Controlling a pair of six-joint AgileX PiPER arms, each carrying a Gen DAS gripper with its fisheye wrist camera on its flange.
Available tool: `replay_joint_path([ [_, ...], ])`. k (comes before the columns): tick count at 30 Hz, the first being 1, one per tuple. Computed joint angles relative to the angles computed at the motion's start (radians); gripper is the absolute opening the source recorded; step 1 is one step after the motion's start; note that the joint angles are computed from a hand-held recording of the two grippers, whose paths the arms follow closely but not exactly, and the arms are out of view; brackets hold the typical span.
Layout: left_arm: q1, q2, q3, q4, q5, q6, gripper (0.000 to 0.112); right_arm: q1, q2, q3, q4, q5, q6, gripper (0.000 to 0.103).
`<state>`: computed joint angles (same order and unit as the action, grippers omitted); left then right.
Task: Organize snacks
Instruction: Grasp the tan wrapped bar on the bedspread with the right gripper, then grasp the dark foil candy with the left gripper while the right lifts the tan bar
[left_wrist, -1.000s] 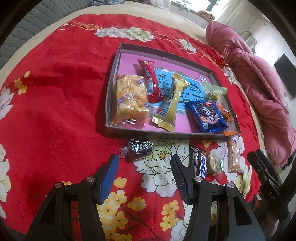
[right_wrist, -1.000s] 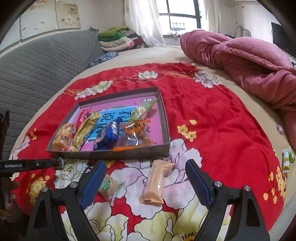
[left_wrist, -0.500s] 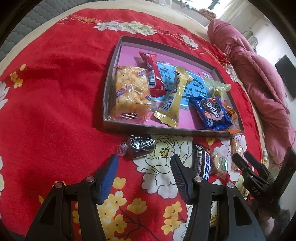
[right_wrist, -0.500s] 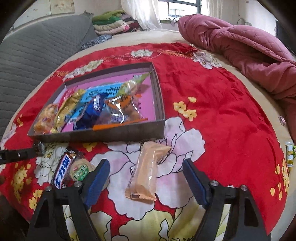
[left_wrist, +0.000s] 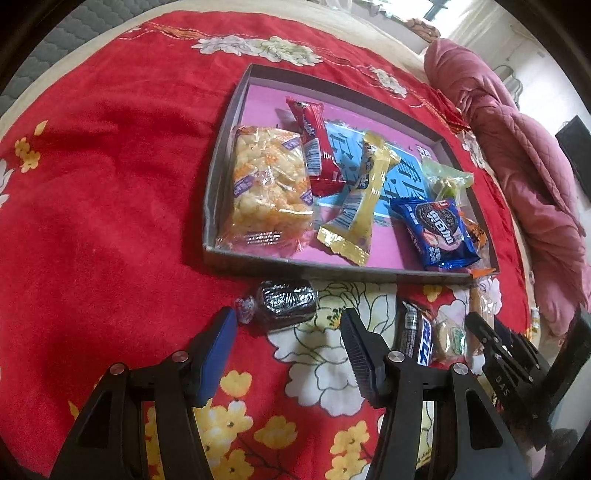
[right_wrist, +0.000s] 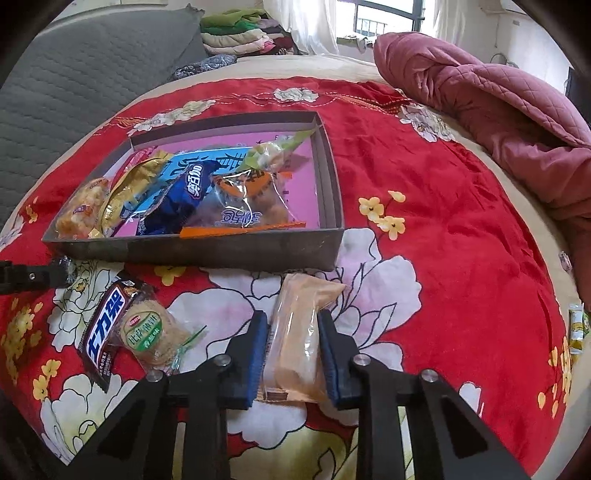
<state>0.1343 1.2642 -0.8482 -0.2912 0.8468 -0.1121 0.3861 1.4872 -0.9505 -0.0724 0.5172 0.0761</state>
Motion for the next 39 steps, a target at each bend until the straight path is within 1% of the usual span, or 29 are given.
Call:
replay_joint_path([
  [2,-0.007,0.008,-0.002,0.007,-0.011,-0.008,0.060,-0.018,-0.002,-0.001,0.056,-0.001,-0.047,0.027],
  [6,-0.021,0.018,0.001,0.024,-0.032,-0.025,0.059,-0.038,-0.007,-0.004,0.101,-0.001,-0.084,0.026],
  [8,-0.034,0.019,0.004,0.050,-0.043,-0.050,0.051,-0.042,-0.007,-0.006,0.113,0.000,-0.095,0.026],
  [9,-0.039,0.022,0.004,0.064,-0.046,-0.062,0.045,-0.042,-0.006,-0.007,0.113,0.002,-0.096,0.026],
  [12,-0.024,0.028,0.009,0.042,-0.058,-0.039,0.043,-0.043,-0.004,-0.009,0.119,0.003,-0.099,0.026],
  [15,-0.038,0.022,0.012,0.057,-0.065,-0.046,0.040,-0.043,-0.005,-0.007,0.120,-0.002,-0.098,0.026],
  [21,-0.050,-0.003,0.015,0.037,-0.053,-0.032,0.039,-0.055,-0.039,0.007,0.169,-0.017,-0.142,0.026],
  [26,-0.060,-0.038,0.013,0.019,-0.023,-0.023,0.039,-0.073,-0.088,0.024,0.264,-0.025,-0.228,0.026],
  [31,-0.069,-0.078,-0.004,0.032,-0.006,-0.035,0.039,-0.085,-0.126,0.033,0.346,-0.045,-0.308,0.026],
  [39,-0.077,-0.112,-0.039,0.064,-0.003,-0.057,0.039,-0.067,-0.138,0.026,0.371,-0.075,-0.350,0.026],
])
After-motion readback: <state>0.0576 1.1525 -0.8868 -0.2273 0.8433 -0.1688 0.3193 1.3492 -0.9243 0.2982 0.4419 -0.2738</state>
